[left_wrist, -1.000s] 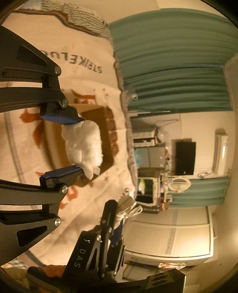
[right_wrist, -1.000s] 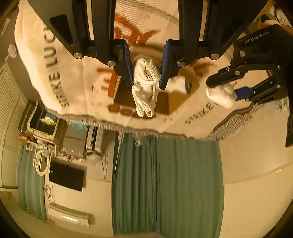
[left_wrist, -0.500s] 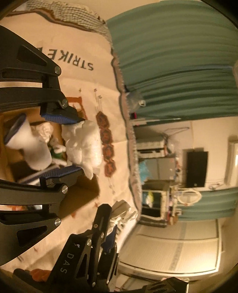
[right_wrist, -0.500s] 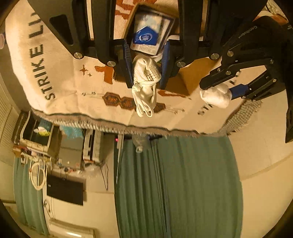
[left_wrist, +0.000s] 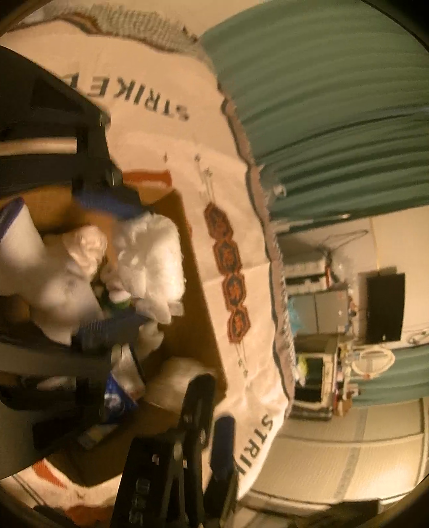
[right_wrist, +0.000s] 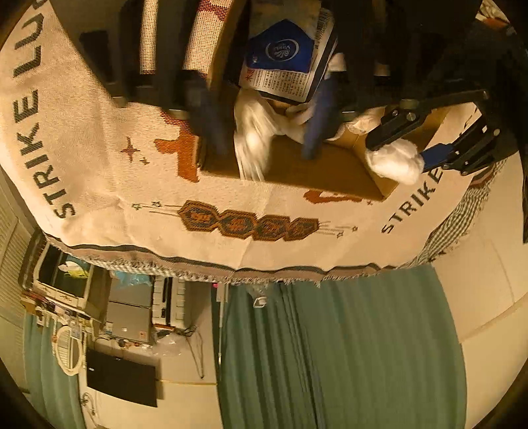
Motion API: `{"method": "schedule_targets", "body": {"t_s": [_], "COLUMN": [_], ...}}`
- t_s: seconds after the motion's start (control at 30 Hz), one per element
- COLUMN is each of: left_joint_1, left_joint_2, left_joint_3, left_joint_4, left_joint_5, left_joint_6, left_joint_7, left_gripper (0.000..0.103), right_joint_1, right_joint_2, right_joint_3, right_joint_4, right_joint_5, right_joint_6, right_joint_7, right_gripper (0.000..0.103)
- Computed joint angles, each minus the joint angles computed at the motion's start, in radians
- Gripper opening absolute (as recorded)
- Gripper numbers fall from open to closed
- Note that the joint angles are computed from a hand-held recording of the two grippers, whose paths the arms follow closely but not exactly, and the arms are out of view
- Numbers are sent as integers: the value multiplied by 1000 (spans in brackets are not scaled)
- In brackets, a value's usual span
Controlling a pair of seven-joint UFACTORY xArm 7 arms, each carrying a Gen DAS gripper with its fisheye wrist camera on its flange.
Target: Organize soft objects
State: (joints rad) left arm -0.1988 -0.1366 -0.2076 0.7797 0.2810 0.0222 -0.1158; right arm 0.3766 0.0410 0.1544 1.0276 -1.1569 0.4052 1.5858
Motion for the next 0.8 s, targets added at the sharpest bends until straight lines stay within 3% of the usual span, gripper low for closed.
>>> {"method": "schedule_targets", "body": {"t_s": [0.03,0.07,0.2,0.4,0.5,0.57,0.63,0.8], "left_joint_1": [39,37,12,-81,-93,-97,-117,-110], "left_joint_2": [-8,-16,-123,-361,-524,-640,-746,-974], "left_joint_3": [-27,-19,-4,82,103,119,143,161], "left_joint_4": [-4,-6,-49,-99,-135,-166,-190,-241], "left_joint_5": [57,73,4,-124,-170,-197,-222,-264], "left_joint_6": [-11,-16,3,52,43,23,25,51], "left_joint_7": [-59,-77,-12,89,112,119,131,138], "left_gripper": [85,85,86,86,95,95,98,99], "right_joint_1": [2,4,10,14,11,13,2,-37], "right_joint_2": [-12,-24,-99,-300,-392,-466,-515,-616], "right_joint_3": [2,6,44,160,233,299,361,518], "right_joint_4": [-4,-9,-29,-45,-21,3,25,78], "right_joint_5": [-4,3,29,115,159,176,182,189], "right_joint_6": [8,18,82,259,363,450,513,617], "right_joint_7": [7,5,-6,-71,-117,-144,-159,-183], "right_gripper": [60,60,60,60,60,67,87,100]}}
